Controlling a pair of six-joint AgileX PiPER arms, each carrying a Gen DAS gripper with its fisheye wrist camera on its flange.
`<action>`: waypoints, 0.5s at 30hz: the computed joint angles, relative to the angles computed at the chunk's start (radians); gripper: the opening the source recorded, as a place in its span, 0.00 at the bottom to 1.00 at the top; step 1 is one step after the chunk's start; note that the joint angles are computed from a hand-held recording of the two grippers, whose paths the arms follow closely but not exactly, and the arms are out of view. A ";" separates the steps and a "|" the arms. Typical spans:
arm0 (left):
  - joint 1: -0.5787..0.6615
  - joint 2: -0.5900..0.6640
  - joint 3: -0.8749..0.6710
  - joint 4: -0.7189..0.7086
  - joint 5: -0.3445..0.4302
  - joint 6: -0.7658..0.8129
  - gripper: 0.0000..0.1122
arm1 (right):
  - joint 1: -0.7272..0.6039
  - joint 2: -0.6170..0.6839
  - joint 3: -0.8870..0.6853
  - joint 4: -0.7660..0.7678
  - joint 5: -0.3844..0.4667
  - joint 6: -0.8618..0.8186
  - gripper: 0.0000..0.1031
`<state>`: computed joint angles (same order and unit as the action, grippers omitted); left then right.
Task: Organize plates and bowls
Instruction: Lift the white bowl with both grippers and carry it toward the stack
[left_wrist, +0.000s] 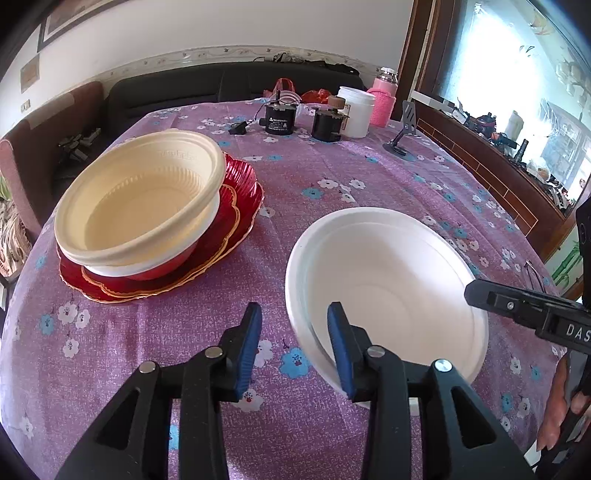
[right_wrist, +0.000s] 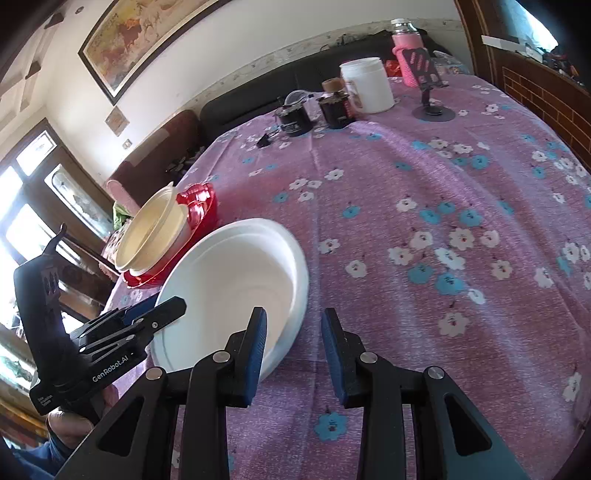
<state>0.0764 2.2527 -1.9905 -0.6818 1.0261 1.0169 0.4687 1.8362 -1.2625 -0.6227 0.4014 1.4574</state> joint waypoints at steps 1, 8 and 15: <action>-0.001 -0.001 0.003 -0.001 -0.006 0.002 0.34 | 0.001 0.005 -0.006 0.000 0.004 -0.005 0.32; 0.000 -0.018 0.041 -0.026 -0.019 0.046 0.16 | 0.016 0.005 -0.009 -0.043 0.006 0.026 0.18; 0.014 -0.038 0.061 -0.061 -0.021 0.073 0.14 | 0.022 -0.005 -0.006 -0.075 0.012 0.056 0.16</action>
